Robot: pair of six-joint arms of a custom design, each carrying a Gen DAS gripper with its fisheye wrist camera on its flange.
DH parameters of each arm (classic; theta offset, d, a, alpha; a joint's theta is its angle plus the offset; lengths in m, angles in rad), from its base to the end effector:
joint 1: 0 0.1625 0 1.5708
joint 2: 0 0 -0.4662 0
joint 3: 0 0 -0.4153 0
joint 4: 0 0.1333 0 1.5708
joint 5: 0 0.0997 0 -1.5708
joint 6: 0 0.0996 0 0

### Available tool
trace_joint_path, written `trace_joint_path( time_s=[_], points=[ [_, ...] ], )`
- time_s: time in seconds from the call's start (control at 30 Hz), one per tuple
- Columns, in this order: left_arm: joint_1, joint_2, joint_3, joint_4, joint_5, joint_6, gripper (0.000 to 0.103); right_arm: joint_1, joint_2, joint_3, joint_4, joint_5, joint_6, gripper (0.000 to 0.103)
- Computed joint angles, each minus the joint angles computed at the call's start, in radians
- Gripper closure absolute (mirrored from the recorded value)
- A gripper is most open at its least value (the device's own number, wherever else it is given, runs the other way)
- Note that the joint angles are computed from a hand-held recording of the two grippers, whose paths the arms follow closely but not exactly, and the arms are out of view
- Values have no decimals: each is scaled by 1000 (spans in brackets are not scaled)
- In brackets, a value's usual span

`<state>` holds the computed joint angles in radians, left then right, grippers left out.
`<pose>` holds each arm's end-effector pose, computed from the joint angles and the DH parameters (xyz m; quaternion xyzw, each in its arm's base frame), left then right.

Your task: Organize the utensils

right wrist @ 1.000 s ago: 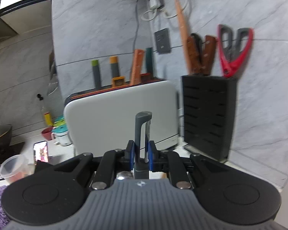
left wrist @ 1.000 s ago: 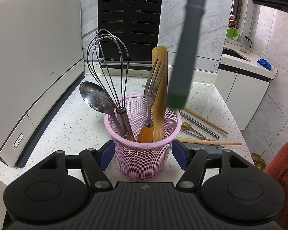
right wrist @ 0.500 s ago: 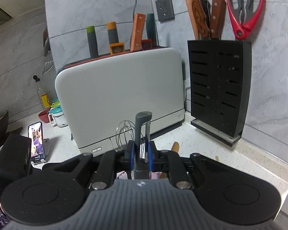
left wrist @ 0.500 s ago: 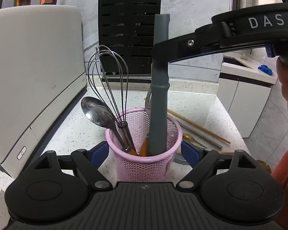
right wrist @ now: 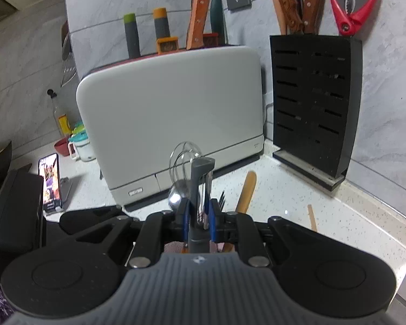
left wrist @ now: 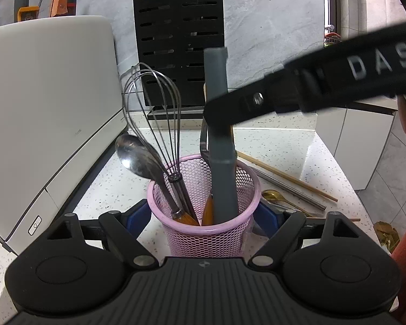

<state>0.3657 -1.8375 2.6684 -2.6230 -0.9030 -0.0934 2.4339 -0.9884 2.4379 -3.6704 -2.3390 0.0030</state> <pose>-0.1839 -0.2792 0.2511 0.4647 0.8167 -0.2800 0.1964 0.3679 -0.2304 0.1429 0.2575 -0.8485 0.4178 0.1981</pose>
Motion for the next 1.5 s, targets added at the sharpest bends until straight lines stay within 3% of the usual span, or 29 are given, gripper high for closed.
trace_joint_path(
  time_s=[0.13, 0.47, 0.53, 0.73, 0.9, 1.17, 1.5],
  points=[
    [1, -12, -3, 17, -4, -12, 10, -13, -35, 1, 134, 24, 56, 91],
    [2, -47, -12, 76, -25, -52, 15, -25, -52, 13, 158, 68, 70, 88],
    [-2, -64, -13, 100, -29, -64, 17, -20, -67, 15, 188, 74, 86, 80],
    [-13, -109, -15, 159, -40, -75, 18, -3, -123, 46, 216, 81, 155, 75],
    [-17, -124, -16, 180, -43, -78, 19, 49, -143, 74, 214, 32, 184, 65],
    [-15, -144, -19, 207, -52, -89, 20, 127, -184, 114, 384, -77, 359, 61],
    [-14, -154, -22, 222, -55, -92, 22, 125, -236, 154, 627, -126, 580, 61]
  ],
)
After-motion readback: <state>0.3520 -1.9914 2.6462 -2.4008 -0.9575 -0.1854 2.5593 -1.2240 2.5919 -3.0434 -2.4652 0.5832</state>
